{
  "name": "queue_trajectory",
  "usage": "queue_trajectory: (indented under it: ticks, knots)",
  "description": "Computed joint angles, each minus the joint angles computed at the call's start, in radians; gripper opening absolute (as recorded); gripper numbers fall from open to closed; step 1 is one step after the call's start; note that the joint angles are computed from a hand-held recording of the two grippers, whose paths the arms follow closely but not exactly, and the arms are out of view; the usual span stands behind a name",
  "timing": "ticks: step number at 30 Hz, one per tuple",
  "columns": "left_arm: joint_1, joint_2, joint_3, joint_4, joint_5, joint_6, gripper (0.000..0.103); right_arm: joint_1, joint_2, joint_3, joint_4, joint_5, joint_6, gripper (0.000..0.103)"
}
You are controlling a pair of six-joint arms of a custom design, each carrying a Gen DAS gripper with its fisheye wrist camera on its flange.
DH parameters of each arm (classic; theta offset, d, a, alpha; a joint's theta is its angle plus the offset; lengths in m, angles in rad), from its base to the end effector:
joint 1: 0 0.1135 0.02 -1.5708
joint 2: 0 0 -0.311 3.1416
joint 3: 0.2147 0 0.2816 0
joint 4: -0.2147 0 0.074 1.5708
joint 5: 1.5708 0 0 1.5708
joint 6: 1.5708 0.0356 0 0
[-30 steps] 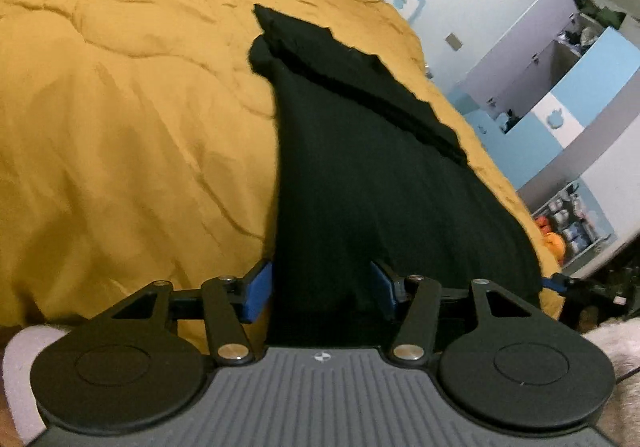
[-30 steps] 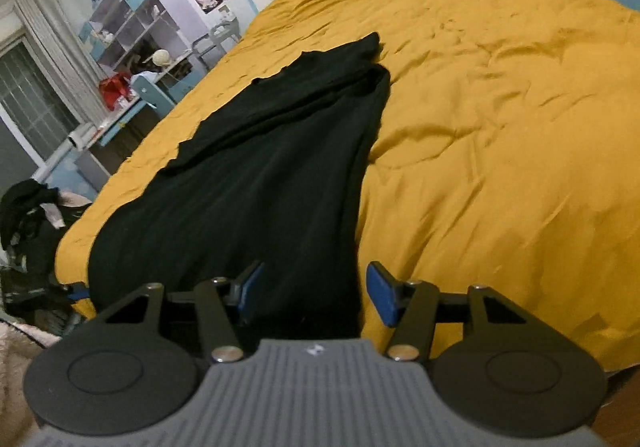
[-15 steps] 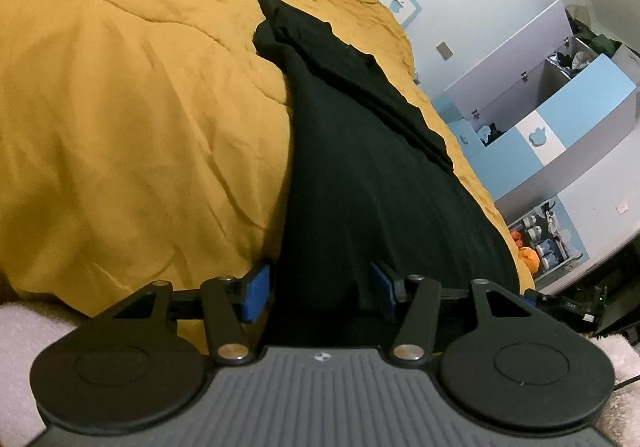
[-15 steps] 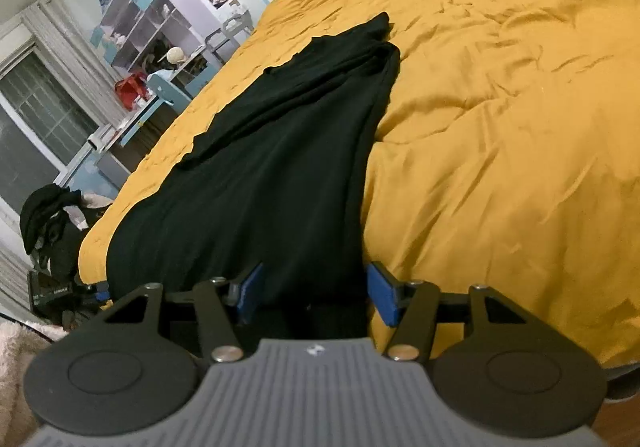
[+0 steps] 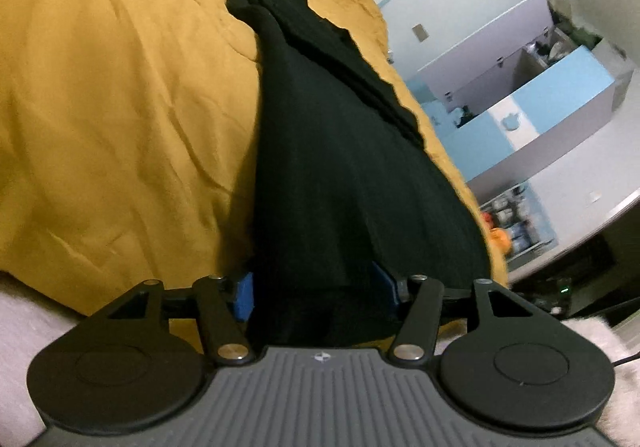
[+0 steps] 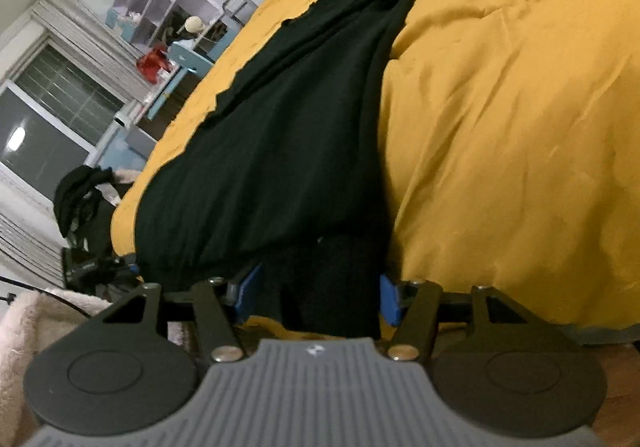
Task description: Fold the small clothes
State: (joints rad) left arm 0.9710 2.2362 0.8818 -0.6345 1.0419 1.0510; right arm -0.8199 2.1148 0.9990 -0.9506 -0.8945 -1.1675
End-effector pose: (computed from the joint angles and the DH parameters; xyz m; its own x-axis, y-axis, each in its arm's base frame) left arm 0.1904 0.2240 0.0183 -0.7895 -0.3786 -0.4831 0.1426 0.6525 -0.7443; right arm 0.2318 -0.2077 0.0741 -0.8892 0.1090 -0.4444 -0.2731 0.6527 0.7067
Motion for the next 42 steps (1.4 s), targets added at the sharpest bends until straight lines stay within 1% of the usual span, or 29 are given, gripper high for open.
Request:
queue_trajectory:
  ticks: [2, 3, 4, 5, 6, 7, 8, 9, 11, 12, 13, 14, 16, 17, 18, 19, 21, 22, 24, 29, 31, 33, 34, 35, 36, 37, 39, 40, 42]
  knots:
    - [0.012, 0.008, 0.008, -0.041, 0.018, 0.036, 0.066, -0.002, 0.009, 0.014, -0.015, -0.007, 0.010, 0.053]
    - [0.018, 0.008, 0.007, -0.052, 0.026, 0.056, 0.065, -0.002, 0.010, 0.018, -0.017, -0.003, 0.015, 0.049]
    - [0.027, 0.013, 0.011, -0.077, 0.033, 0.085, 0.060, -0.003, 0.008, 0.020, -0.014, 0.005, 0.024, 0.040]
    - [0.035, 0.016, 0.010, -0.095, 0.035, 0.113, 0.046, -0.004, 0.005, 0.019, -0.011, 0.010, 0.034, 0.035]
    - [0.038, 0.001, -0.007, -0.072, 0.027, 0.113, 0.040, -0.006, 0.008, 0.025, -0.022, 0.012, 0.041, 0.027]
    - [0.034, -0.024, -0.034, -0.017, 0.010, 0.083, 0.031, -0.007, 0.011, 0.032, -0.037, 0.010, 0.046, 0.024]
    - [0.032, -0.040, -0.051, 0.018, -0.011, 0.060, 0.025, -0.008, 0.014, 0.042, -0.057, 0.010, 0.045, 0.024]
    - [0.028, -0.045, -0.057, 0.025, -0.022, 0.050, 0.024, -0.008, 0.015, 0.047, -0.069, 0.009, 0.043, 0.023]
    - [0.023, -0.033, -0.049, -0.017, -0.033, 0.070, 0.024, -0.004, 0.009, 0.049, -0.079, 0.011, 0.037, 0.024]
    - [0.018, -0.033, -0.052, -0.018, -0.033, 0.069, 0.024, -0.002, 0.007, 0.050, -0.077, 0.016, 0.043, 0.030]
    - [0.015, -0.035, -0.059, -0.002, -0.026, 0.050, 0.024, 0.003, 0.011, 0.053, -0.082, 0.019, 0.042, 0.044]
    - [0.012, -0.030, -0.058, 0.006, -0.021, 0.033, 0.024, 0.007, 0.012, 0.051, -0.079, 0.016, 0.039, 0.047]
    - [0.006, -0.017, -0.055, 0.034, -0.004, -0.014, 0.024, 0.020, 0.005, 0.036, -0.052, 0.015, 0.053, 0.047]
    - [0.010, -0.005, -0.049, 0.032, 0.003, -0.021, 0.024, 0.027, 0.001, 0.028, -0.036, 0.013, 0.066, 0.046]
    - [0.008, 0.000, -0.049, 0.041, 0.007, -0.038, 0.024, 0.034, -0.009, 0.017, -0.010, 0.014, 0.086, 0.038]
    - [0.006, -0.001, -0.052, 0.054, 0.008, -0.053, 0.024, 0.039, -0.013, 0.014, 0.002, 0.023, 0.096, 0.026]
    - [0.003, -0.022, -0.073, 0.078, 0.007, -0.061, 0.020, 0.036, -0.006, 0.026, -0.021, 0.022, 0.092, 0.023]
    - [-0.004, -0.046, -0.098, 0.118, -0.001, -0.095, 0.014, 0.030, -0.003, 0.035, -0.043, 0.019, 0.083, 0.022]
    - [-0.002, -0.070, -0.119, 0.135, 0.006, -0.139, 0.011, 0.023, -0.005, 0.048, -0.086, 0.011, 0.058, 0.021]
    - [0.013, -0.115, -0.144, 0.063, 0.116, -0.125, 0.008, 0.001, 0.007, 0.103, -0.254, -0.053, -0.035, 0.018]
    - [0.008, -0.145, -0.150, 0.038, 0.163, -0.116, 0.007, -0.003, 0.022, 0.129, -0.336, -0.108, -0.079, 0.015]
    - [-0.002, -0.154, -0.137, -0.013, 0.220, -0.099, 0.007, 0.000, 0.030, 0.143, -0.396, -0.168, -0.111, 0.015]
    - [-0.011, -0.145, -0.114, -0.066, 0.253, -0.070, 0.007, 0.002, 0.034, 0.154, -0.426, -0.198, -0.124, 0.014]
    - [-0.023, -0.147, -0.105, -0.074, 0.280, -0.081, 0.007, 0.005, 0.039, 0.163, -0.455, -0.229, -0.137, 0.014]
    - [-0.036, -0.158, -0.103, -0.045, 0.303, -0.126, 0.007, 0.012, 0.042, 0.168, -0.477, -0.262, -0.146, 0.014]
    - [-0.051, -0.177, -0.111, 0.018, 0.323, -0.202, 0.007, 0.020, 0.045, 0.175, -0.497, -0.296, -0.152, 0.014]
    - [-0.080, -0.221, -0.140, 0.240, 0.360, -0.436, 0.007, 0.042, 0.052, 0.191, -0.526, -0.362, -0.153, 0.014]
    - [-0.105, -0.260, -0.194, 0.527, 0.369, -0.703, 0.007, 0.061, 0.049, 0.198, -0.526, -0.401, -0.133, 0.014]
    - [-0.155, -0.266, -0.263, 1.040, 0.354, -1.155, 0.007, 0.093, 0.042, 0.219, -0.480, -0.468, -0.039, 0.013]
